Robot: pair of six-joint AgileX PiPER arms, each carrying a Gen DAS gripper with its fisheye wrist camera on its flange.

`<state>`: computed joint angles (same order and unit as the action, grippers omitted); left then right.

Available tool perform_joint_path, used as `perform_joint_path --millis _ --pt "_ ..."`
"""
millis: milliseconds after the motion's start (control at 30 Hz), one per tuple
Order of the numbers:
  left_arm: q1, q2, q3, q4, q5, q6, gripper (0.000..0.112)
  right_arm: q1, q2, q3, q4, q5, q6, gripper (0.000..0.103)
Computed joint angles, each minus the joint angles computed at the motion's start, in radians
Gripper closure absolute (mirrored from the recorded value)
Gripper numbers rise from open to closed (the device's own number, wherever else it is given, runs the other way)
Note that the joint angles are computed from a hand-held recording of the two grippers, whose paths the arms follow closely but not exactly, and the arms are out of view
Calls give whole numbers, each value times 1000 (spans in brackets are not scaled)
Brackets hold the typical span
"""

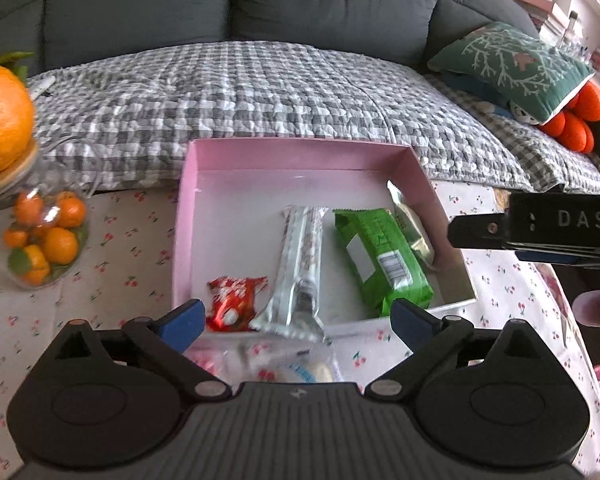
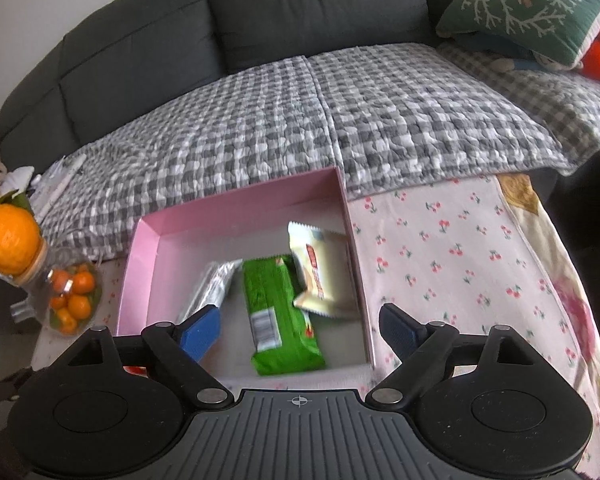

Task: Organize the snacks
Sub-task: 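Carry both packets into the pink box and open both tools, then move both tools back over the remaining snacks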

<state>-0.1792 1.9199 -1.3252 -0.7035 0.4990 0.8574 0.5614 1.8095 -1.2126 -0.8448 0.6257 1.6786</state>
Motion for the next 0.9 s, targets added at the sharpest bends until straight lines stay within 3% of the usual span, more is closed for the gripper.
perform_joint_path --millis 600,900 --pt "89 -196 201 41 13 46 10 205 -56 -21 99 191 -56 8" --pt "170 -210 278 -93 8 220 10 254 -56 45 63 158 42 8"
